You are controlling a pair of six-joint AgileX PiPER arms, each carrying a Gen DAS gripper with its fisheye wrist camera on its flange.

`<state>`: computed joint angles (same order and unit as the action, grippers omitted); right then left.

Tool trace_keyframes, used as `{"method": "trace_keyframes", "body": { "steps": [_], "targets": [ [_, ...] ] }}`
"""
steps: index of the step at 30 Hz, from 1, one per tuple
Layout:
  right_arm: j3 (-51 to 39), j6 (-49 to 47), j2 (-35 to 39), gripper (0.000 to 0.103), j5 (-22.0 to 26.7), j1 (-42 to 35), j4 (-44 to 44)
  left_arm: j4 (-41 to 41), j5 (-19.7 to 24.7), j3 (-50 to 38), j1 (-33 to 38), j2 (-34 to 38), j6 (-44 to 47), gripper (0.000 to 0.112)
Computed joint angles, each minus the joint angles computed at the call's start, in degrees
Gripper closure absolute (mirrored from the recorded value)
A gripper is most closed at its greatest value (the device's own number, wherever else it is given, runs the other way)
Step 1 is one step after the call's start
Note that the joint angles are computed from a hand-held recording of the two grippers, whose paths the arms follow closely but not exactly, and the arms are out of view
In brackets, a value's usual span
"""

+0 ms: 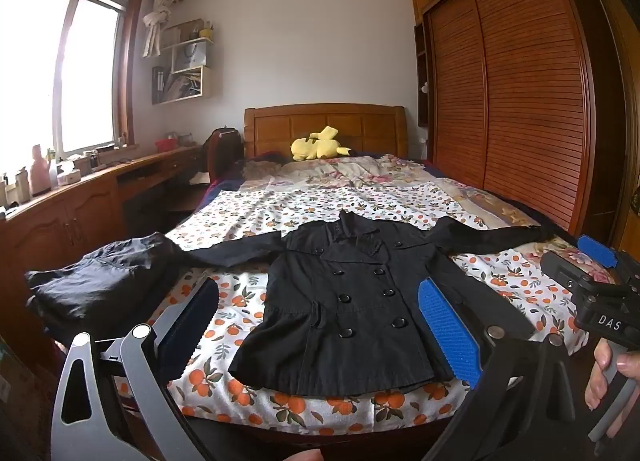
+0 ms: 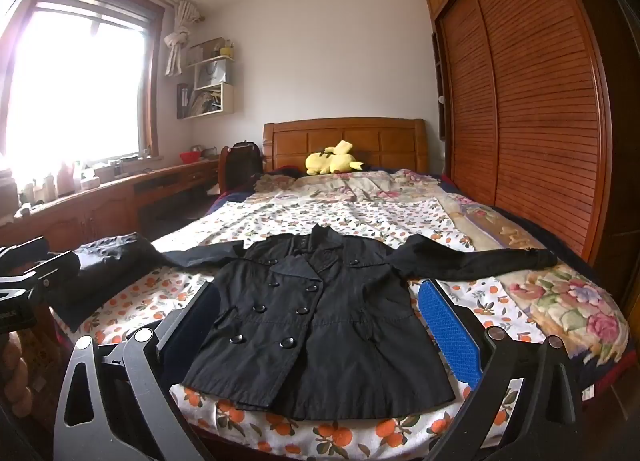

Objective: Fold large clothes

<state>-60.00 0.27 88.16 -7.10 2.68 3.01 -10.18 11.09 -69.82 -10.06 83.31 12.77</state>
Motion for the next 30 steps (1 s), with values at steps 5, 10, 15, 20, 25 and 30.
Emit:
{"method": "trace_keyframes", "body": {
  "steps": [5, 10, 15, 20, 25, 30],
  "targets": [
    [0.0, -0.3, 0.0, 0.007, 0.0, 0.0, 0.3, 0.0, 0.0, 0.0, 0.0, 0.0, 0.0, 0.012],
    [0.0, -0.3, 0.0, 0.007, 0.1, 0.0, 0.4, 0.5, 0.0, 0.0, 0.0, 0.0, -0.4, 0.011],
    [-0.1, -0.2, 0.0, 0.007, 0.2, 0.0, 0.3, 0.6, 0.0, 0.0, 0.0, 0.0, -0.5, 0.012],
    [-0.2, -0.1, 0.0, 0.007, 0.2, 0.0, 0.1, 0.6, 0.0, 0.0, 0.0, 0.0, -0.5, 0.012],
    [-0.2, -0.2, -0.1, 0.007, 0.3, 0.0, 0.3, -0.7, -0.4, 0.0, 0.1, 0.2, 0.9, 0.011],
    [-0.2, -0.5, -0.1, 0.007, 0.4, 0.0, 0.5, -0.3, -1.1, -0.3, -0.1, 1.1, 0.4, 0.011]
  ]
}}
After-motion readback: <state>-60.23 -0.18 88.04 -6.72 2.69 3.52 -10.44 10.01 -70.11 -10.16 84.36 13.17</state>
